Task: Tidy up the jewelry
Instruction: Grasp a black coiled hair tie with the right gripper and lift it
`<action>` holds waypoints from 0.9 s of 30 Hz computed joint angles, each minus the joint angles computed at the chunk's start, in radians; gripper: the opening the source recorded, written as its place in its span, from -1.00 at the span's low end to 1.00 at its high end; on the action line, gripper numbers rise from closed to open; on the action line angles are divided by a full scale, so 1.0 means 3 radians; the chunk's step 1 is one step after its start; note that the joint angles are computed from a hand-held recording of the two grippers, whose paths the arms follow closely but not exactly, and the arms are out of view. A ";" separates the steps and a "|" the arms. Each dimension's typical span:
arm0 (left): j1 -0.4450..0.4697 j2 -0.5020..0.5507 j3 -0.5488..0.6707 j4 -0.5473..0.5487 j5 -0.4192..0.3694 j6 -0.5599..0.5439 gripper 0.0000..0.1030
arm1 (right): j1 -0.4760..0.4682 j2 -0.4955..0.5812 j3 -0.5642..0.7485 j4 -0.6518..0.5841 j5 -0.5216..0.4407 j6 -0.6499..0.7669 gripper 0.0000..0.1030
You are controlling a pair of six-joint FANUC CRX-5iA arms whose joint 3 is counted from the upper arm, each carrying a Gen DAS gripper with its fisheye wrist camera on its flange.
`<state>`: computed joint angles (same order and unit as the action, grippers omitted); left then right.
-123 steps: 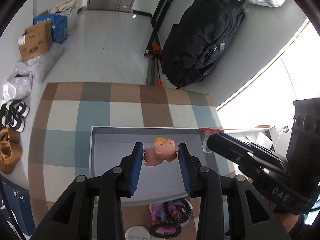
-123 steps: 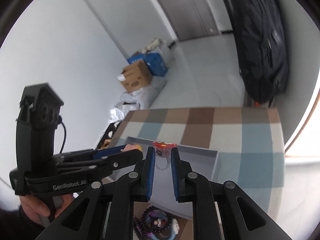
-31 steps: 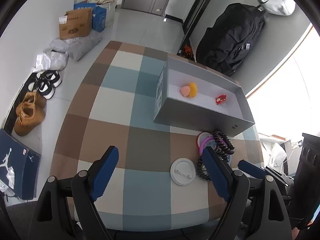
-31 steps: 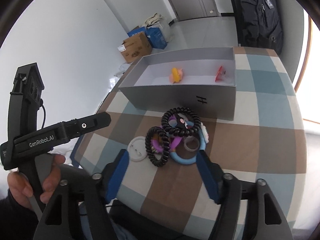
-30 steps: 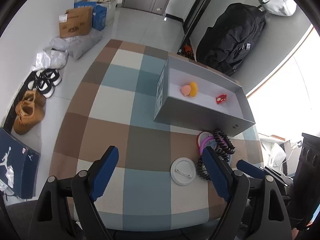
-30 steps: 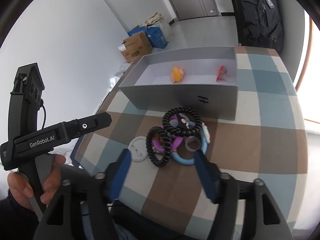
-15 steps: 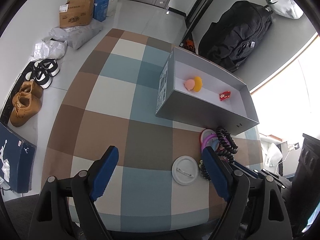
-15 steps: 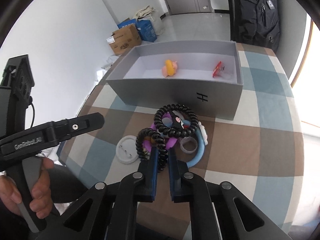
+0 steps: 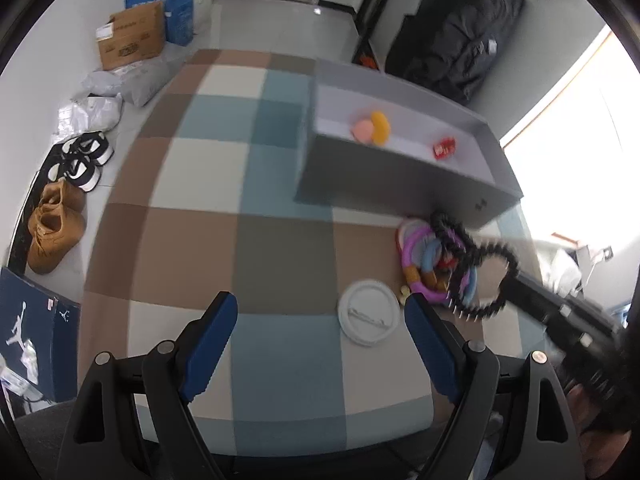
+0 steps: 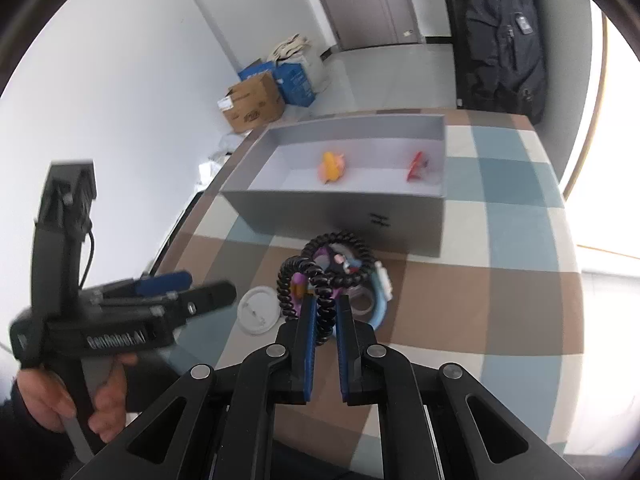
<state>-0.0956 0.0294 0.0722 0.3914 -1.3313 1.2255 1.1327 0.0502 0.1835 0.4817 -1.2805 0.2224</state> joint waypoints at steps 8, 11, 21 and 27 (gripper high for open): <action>-0.0188 -0.0011 0.0050 -0.0298 -0.0066 -0.0105 0.60 | 0.0036 -0.0125 -0.0124 0.0191 0.0058 -0.0165 -0.83; -0.0274 -0.0031 0.0093 -0.0488 -0.0045 -0.0085 0.60 | 0.0048 -0.0165 -0.0162 0.0244 0.0072 -0.0218 -0.83; -0.0451 -0.0094 0.0084 -0.0804 0.0142 -0.0003 0.53 | 0.0074 -0.0271 -0.0281 0.0364 0.0073 -0.0378 -0.83; -0.0455 -0.0092 0.0075 -0.0744 0.0154 -0.0051 0.24 | 0.0114 -0.0317 -0.0330 0.0427 0.0027 -0.0486 -0.83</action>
<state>-0.2321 0.0018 0.0947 0.1681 -1.2851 1.2103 1.1671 -0.0450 0.0845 0.6097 -1.2723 0.0764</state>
